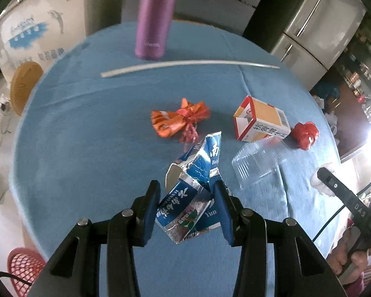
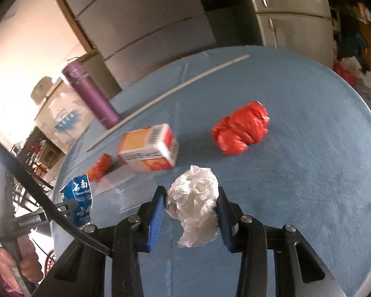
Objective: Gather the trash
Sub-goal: 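Carry the milk carton and white tissue over the red mesh basket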
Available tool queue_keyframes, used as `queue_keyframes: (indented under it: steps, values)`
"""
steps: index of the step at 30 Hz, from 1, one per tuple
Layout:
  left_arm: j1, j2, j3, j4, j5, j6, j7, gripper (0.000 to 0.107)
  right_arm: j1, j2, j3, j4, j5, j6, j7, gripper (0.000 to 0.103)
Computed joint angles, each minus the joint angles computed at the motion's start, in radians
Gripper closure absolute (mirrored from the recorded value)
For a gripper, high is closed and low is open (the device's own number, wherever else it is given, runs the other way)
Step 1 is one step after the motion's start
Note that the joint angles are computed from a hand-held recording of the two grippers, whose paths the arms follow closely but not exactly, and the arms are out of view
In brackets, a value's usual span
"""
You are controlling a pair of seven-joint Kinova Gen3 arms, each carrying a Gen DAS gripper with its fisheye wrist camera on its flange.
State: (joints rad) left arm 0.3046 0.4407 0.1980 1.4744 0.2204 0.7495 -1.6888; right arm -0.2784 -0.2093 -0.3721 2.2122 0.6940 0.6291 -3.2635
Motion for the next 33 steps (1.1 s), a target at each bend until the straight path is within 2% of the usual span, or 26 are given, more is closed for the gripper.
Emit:
queue_keyframes:
  steps: [8,17,25,33]
  values:
    - [0.008,-0.216,-0.053,0.186,-0.091,-0.089,0.069,0.062,-0.064,-0.013,-0.094,-0.065,0.053,0.086,-0.041,0.061]
    - [-0.064,-0.437,-0.078,0.38,-0.14,-0.157,0.102,0.062,-0.207,0.069,-0.143,-0.169,0.143,0.15,-0.092,0.061]
    - [-0.155,-0.605,-0.131,0.518,-0.135,-0.171,0.077,0.062,-0.361,0.199,-0.117,-0.304,0.208,0.144,-0.021,0.061]
    - [-0.259,-0.691,-0.198,0.611,-0.149,-0.164,0.064,0.062,-0.482,0.307,-0.051,-0.446,0.193,0.067,0.141,0.061]
